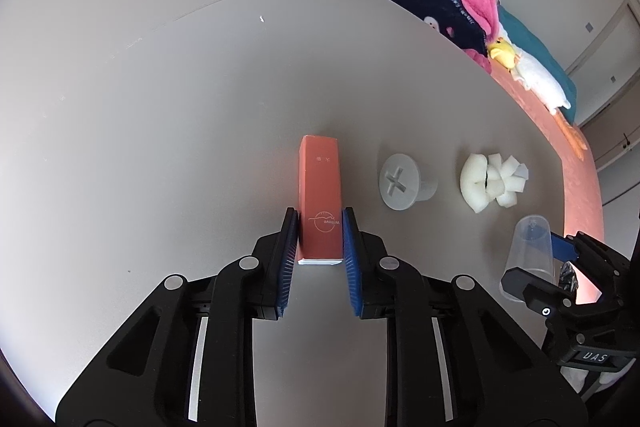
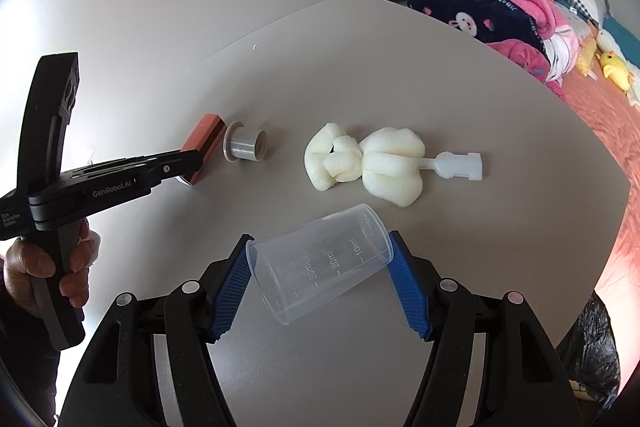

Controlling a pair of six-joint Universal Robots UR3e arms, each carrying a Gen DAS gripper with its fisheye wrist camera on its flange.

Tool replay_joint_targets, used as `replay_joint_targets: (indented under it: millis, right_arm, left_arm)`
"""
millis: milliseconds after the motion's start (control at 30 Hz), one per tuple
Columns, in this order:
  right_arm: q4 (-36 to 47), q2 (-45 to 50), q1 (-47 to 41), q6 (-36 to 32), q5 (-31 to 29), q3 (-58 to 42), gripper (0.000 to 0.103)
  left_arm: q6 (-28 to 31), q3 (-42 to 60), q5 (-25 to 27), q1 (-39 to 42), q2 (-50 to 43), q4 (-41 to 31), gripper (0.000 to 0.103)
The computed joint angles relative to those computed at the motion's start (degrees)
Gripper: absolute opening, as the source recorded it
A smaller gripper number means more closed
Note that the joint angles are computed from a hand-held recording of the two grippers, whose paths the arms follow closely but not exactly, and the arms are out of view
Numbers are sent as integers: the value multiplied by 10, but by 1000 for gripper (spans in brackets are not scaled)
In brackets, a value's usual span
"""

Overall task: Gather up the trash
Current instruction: 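Grasp the clear measuring cup with the right gripper while the left grasps the pink box, then carry the pink box with the left gripper while the right carries the cup over the trash bag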

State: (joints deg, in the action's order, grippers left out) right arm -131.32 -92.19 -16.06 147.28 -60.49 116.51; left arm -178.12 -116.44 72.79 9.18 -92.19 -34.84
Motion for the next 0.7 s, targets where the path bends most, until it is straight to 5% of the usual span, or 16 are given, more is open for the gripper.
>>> replay_joint_targets:
  millis: [700]
  right_arm:
    - [135, -180, -108, -58, 57, 42, 67]
  left_arm:
    - [16, -22, -54, -19, 118, -40, 22]
